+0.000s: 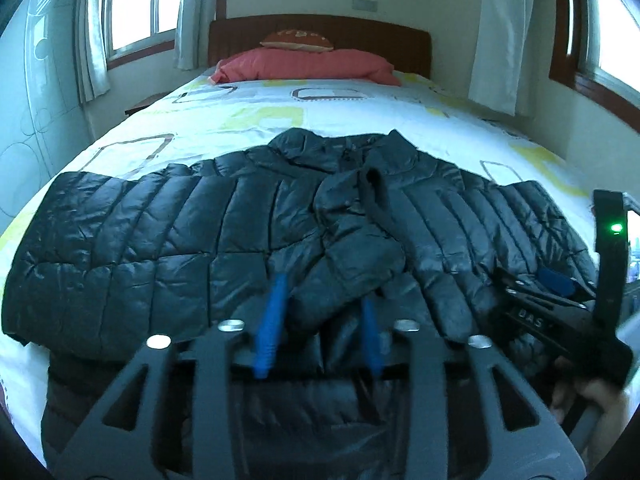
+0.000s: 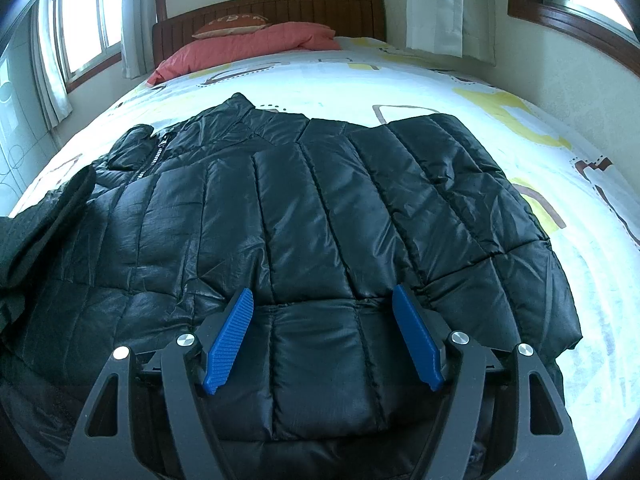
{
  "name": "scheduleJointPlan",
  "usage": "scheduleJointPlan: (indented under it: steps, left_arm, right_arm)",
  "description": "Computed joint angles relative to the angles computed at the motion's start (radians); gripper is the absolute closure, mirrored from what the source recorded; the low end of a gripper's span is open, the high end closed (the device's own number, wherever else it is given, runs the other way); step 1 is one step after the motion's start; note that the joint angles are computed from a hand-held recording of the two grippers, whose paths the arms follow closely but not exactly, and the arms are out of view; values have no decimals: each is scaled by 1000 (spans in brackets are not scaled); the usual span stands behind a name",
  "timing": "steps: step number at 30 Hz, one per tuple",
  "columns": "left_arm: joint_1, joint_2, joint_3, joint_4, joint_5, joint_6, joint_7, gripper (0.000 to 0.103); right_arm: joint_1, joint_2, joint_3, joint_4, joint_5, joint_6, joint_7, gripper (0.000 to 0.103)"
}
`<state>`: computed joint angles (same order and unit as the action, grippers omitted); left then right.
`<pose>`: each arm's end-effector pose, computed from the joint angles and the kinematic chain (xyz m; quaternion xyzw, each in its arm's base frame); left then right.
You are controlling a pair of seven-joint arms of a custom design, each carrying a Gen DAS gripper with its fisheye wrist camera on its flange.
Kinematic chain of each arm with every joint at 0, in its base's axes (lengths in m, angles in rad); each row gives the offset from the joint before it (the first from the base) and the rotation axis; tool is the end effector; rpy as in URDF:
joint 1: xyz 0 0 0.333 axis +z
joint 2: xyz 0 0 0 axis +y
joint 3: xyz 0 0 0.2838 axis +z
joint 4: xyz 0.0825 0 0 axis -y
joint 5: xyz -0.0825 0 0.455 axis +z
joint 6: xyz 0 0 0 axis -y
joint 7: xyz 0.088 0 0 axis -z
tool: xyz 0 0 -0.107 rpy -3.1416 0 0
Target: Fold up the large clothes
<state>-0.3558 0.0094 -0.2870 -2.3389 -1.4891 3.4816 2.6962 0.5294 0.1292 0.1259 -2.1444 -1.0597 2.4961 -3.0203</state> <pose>0.4911 -0.2201 0.3122 -0.5965 0.6823 -0.3350 0.2578 0.4935 0.3859 0.2861 -0.5801 0.7334 -0.2775 0.2205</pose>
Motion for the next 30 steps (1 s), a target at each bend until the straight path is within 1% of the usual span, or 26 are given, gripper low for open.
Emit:
scheduleJointPlan:
  steps: [2,5,6,8,10,13,15,16,17,19,20,21,23,24,25,26,27,28,29,30]
  left_arm:
    - [-1,-53,1,-64,95,-15,-104,51]
    - [0,-126,0,-139,167,-30,-178,43]
    - [1,-164,2,-178,204,-34,-215,40]
    - [0,-223,15,-245,302,-31,-310,38]
    - [-1,-268,33,-298,380,-12,-384,37]
    - [89,-288,-30,-303,297,7,-318,35]
    - [140,-278,-54,-286,220,16,-242,35]
    - [156,-261,-53,-270,178,31,-196,35]
    - [157,-250,-38,-263,158,40,-174,35]
    - [154,-237,-1,-259,150,50,-162,35]
    - [155,-232,11,-255,138,53,-150,35]
    - [158,-226,24,-247,112,49,-126,35]
    - [157,-228,46,-249,95,36,-114,35]
    - [158,-229,53,-249,83,33,-103,35]
    - [158,-236,60,-253,82,29,-101,35]
    - [157,-248,68,-265,99,21,-118,35]
    - [157,-264,77,-283,134,14,-153,35]
    - [161,-280,80,-299,156,7,-178,35]
    - [163,-300,87,-317,194,-7,-218,34]
    - [154,-325,109,-345,264,-20,-288,32]
  right_arm:
    - [-1,-4,2,2,20,-7,-23,32]
    - [3,-25,8,2,32,-27,-28,32]
    - [6,-40,11,-3,19,-24,-7,32]
    - [9,-57,20,2,-8,-6,21,32]
    - [9,-45,27,30,-14,25,18,32]
    - [10,22,28,107,27,99,-27,31]
    - [17,77,22,165,83,135,-68,31]
    - [24,108,16,196,105,158,-81,31]
    - [33,136,9,224,122,176,-92,31]
    - [49,202,-5,292,160,218,-124,31]
    - [53,230,-7,319,189,239,-149,31]
    - [39,272,6,355,252,273,-212,31]
    - [29,312,26,390,337,282,-311,60]
    - [40,316,19,401,350,267,-330,73]
    - [55,306,-2,391,344,283,-323,81]
    - [68,288,-21,372,338,304,-317,83]
    - [97,262,-55,353,310,296,-288,84]
    - [126,228,-92,327,262,277,-251,85]
    - [138,205,-106,308,229,263,-226,85]
    - [146,165,-123,274,180,237,-192,85]
